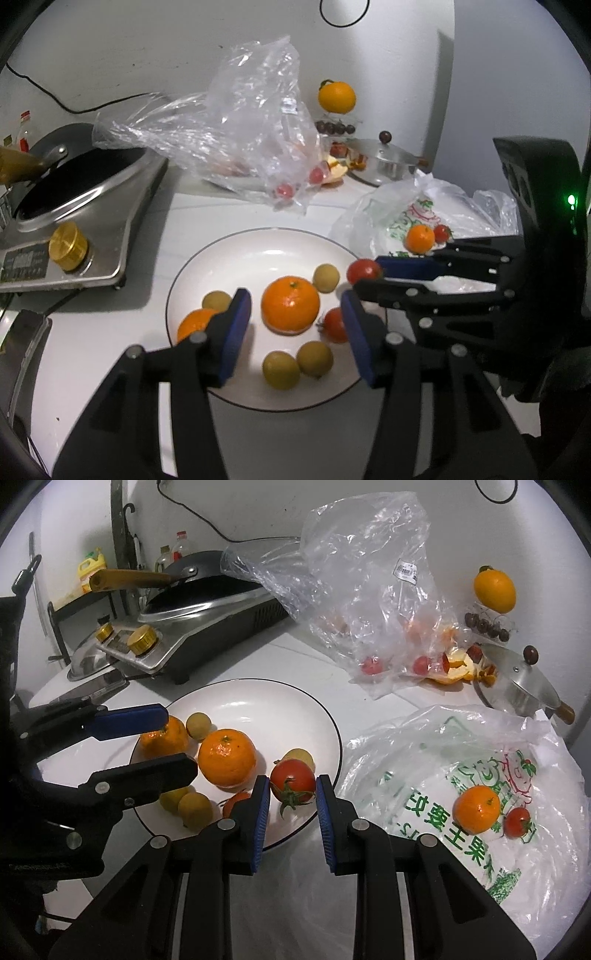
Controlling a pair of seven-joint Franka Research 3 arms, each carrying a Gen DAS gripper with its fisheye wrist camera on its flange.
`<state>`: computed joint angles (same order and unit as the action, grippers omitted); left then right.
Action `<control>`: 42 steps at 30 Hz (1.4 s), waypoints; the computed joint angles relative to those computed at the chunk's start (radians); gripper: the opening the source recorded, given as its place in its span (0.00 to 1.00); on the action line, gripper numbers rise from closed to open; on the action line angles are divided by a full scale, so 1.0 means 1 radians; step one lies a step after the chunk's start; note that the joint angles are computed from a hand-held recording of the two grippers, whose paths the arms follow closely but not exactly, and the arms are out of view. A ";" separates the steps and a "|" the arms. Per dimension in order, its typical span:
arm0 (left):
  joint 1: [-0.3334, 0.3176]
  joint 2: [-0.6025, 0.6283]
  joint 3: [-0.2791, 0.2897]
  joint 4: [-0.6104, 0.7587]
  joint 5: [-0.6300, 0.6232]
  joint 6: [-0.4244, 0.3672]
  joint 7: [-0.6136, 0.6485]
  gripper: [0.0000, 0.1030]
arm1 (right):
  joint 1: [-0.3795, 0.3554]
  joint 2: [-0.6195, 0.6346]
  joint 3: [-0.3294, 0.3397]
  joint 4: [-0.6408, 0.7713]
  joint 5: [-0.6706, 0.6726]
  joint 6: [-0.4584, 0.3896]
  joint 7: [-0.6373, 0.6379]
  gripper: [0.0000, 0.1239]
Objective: Organize fruits
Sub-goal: 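Carry both tomatoes to the white plate and open both grippers, then grasp a mandarin with the left gripper while the right gripper grasps a tomato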
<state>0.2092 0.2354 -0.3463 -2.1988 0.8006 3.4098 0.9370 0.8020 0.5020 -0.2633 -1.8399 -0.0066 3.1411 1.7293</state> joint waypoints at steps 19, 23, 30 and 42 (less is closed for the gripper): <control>-0.241 -0.018 0.145 -0.002 -0.242 -0.022 0.180 0.67 | 0.142 -0.093 -0.174 -0.164 0.104 0.111 -0.045 0.30; -0.294 -0.012 0.163 0.017 -0.294 -0.047 0.224 0.67 | 0.161 -0.115 -0.204 -0.205 0.156 0.132 -0.085 0.30; -0.415 0.005 0.231 0.055 -0.380 -0.087 0.291 0.67 | 0.110 -0.156 -0.165 -0.261 0.236 0.171 -0.168 0.30; -0.505 0.077 0.257 0.184 -0.396 -0.171 0.317 0.67 | -0.077 -0.201 -0.012 -0.315 0.341 0.215 -0.301 0.30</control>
